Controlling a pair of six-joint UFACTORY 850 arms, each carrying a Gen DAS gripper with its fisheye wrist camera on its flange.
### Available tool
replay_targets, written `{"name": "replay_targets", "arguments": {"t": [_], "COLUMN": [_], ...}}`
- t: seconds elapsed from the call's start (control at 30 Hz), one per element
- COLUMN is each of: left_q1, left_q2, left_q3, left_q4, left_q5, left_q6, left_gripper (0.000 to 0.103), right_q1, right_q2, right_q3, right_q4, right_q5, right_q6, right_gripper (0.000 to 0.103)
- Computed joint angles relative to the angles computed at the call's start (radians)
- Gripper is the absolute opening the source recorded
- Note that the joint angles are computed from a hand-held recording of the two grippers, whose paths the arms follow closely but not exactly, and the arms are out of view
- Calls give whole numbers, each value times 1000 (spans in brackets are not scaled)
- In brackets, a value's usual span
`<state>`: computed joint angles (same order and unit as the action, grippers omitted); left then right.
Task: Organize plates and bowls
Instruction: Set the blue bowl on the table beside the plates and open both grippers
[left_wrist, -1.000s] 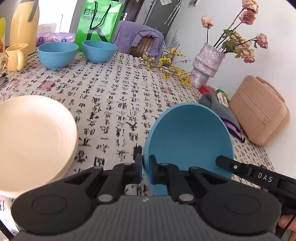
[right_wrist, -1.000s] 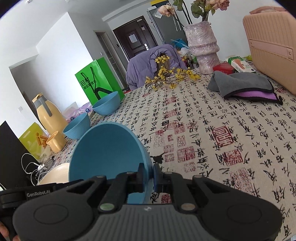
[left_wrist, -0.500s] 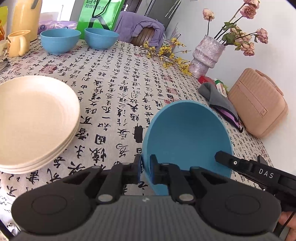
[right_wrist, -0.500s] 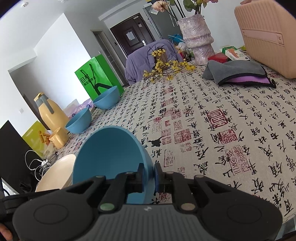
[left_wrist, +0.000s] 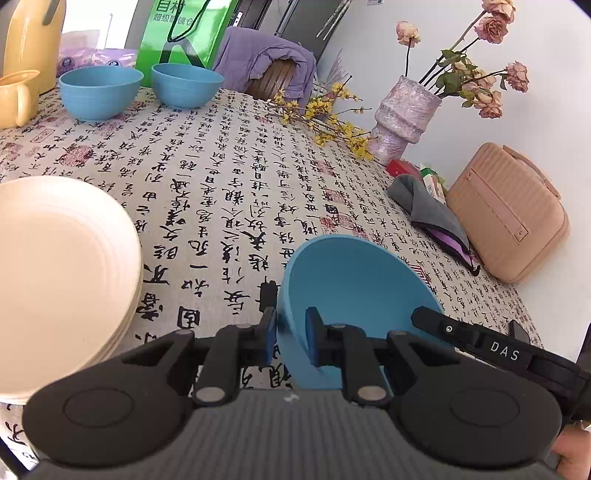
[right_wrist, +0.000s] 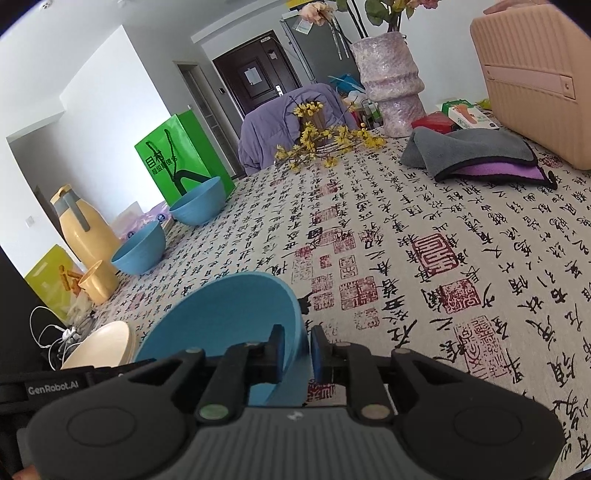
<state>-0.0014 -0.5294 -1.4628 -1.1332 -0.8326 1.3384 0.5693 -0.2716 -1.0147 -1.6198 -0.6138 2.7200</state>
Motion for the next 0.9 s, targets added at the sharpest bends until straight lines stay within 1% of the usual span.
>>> {"name": "replay_targets", "arguments": {"t": [0.03,0.1,0.13,0.17,0.2,0.23,0.27,0.3,0.33,0.37,0.4,0.47,0.5,0.57,0.6,0.63,0.67,0.73,0.9], "left_q1": [2,8,14,24,33,45,60,74,87,102,116,142,158,193,216,235,253,286,361], "left_q2": [2,15,25,39,51,64,79,92,106,125,142,176,192,217,229,239,250,262,250], "left_q3": [3,22,35,52,68,88,110,132,156,188,215,269,294,331,350,367,385,412,420], "left_q4": [-10,-54,-81,-116,-149,-191,-239,-282,-325,-374,-412,-487,-518,-561,-583,-605,-631,-669,-647], "left_q5": [0,9,12,16,17,12,3,-3,-4,-3,0,16,21,21,10,1,-4,-19,-101], "left_q6": [18,84,125,176,220,278,345,405,464,539,606,725,776,853,889,920,953,1013,1054], "left_gripper": [19,28,36,41,42,47,54,58,64,66,68,78,79,83,85,89,91,91,99], "right_q1": [0,3,6,9,15,26,40,57,76,96,119,162,188,234,257,280,296,328,369], "right_q2": [-1,-1,1,5,9,12,13,15,14,11,7,-5,-12,-26,-34,-44,-52,-81,-157], "right_q3": [-2,-5,-8,-8,-10,-15,-21,-26,-33,-39,-47,-61,-65,-74,-79,-86,-92,-117,-194], "right_q4": [6,22,33,39,48,68,86,99,110,116,122,127,120,94,81,68,56,46,71], "right_q5": [-1,-12,-18,-26,-40,-69,-103,-144,-188,-234,-281,-358,-397,-450,-467,-477,-478,-480,-461], "right_q6": [-7,-26,-38,-49,-69,-110,-153,-197,-228,-251,-278,-323,-337,-347,-346,-350,-353,-356,-351], "right_gripper": [17,17,17,18,19,21,29,33,41,45,45,47,48,58,60,61,61,62,72]}}
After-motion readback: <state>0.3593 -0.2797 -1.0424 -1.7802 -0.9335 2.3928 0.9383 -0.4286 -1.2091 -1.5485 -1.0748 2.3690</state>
